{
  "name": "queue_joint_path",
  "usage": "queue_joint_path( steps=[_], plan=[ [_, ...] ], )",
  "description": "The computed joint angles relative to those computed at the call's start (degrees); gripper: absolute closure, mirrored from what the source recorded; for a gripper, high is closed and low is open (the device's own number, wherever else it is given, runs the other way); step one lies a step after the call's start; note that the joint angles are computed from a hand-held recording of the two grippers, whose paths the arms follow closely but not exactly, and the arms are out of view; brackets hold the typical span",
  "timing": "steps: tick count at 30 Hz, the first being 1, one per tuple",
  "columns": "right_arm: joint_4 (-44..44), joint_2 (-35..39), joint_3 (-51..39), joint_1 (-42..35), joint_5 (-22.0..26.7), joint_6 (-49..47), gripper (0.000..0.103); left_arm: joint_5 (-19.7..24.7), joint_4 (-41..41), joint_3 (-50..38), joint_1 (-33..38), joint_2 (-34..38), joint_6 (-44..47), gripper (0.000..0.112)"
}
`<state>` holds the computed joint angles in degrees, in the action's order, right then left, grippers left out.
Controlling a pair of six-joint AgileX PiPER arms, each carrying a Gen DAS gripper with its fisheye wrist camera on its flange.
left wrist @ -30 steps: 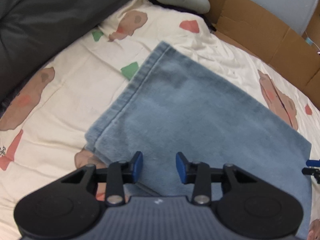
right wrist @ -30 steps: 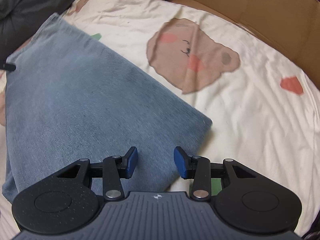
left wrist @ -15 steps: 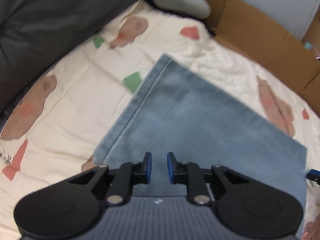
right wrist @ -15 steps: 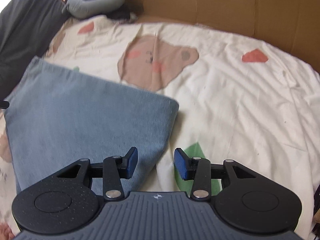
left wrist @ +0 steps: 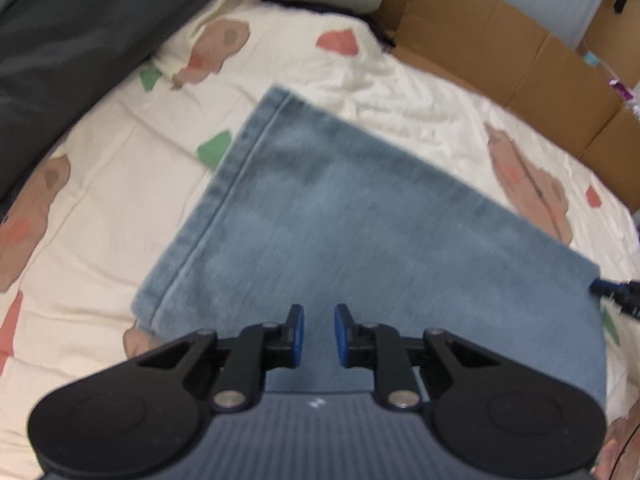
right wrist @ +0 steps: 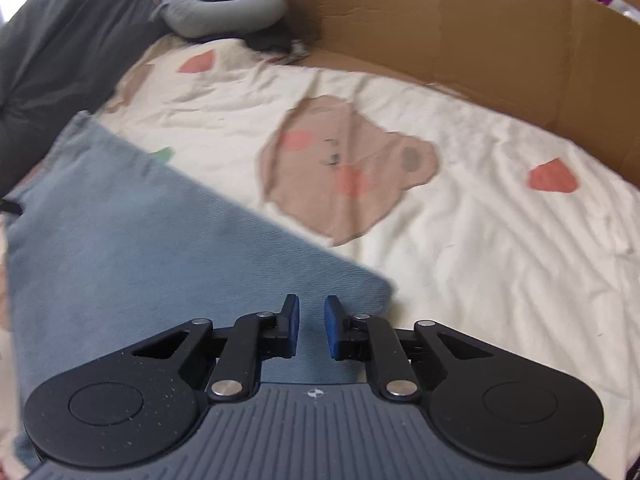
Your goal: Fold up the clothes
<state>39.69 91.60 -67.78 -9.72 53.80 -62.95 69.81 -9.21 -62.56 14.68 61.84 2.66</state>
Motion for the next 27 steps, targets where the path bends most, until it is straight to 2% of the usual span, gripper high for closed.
queue_joint_path(
  steps=[2,4,5,8,13,16,20,25,27],
  plan=[
    [-0.3,1.2,-0.8,-0.2,-0.2,0.2,0.097,-0.2,1.0,1.9,0.7,-0.5,0.8,0.095],
    [-0.6,2.0,-0.8,-0.1,-1.2,0.1,0.099,-1.2,0.2,3.9,3.2,-1.2,3.4,0.101],
    [-0.8,2.4,-0.9,0.1,-1.5,0.2,0.099,-1.8,-0.3,4.8,4.5,-1.5,4.7,0.109],
    [-1.7,3.2,-0.6,1.2,-3.3,0.3,0.099,-2.7,-2.2,6.1,7.9,-0.5,7.1,0.109],
    [-4.3,5.2,-3.7,2.2,-1.9,3.6,0.1,-1.7,1.8,2.6,3.2,0.6,4.0,0.109],
    [-6.3,4.0,-4.1,3.4,-2.3,7.0,0.099,-1.4,-1.9,-0.2,4.5,0.6,5.7,0.107],
    [-2.7,1.4,-2.3,3.2,-3.2,3.6,0.099,-3.5,-3.1,-5.0,2.1,3.1,6.5,0.094],
    [-3.1,1.6,-2.2,3.5,-4.2,2.8,0.099,-7.3,-2.8,-9.3,-3.5,7.9,4.7,0.087],
    [-3.0,1.6,-2.2,3.4,-4.6,2.9,0.098,-9.6,-1.7,-9.8,-6.4,9.3,2.9,0.068]
  ],
)
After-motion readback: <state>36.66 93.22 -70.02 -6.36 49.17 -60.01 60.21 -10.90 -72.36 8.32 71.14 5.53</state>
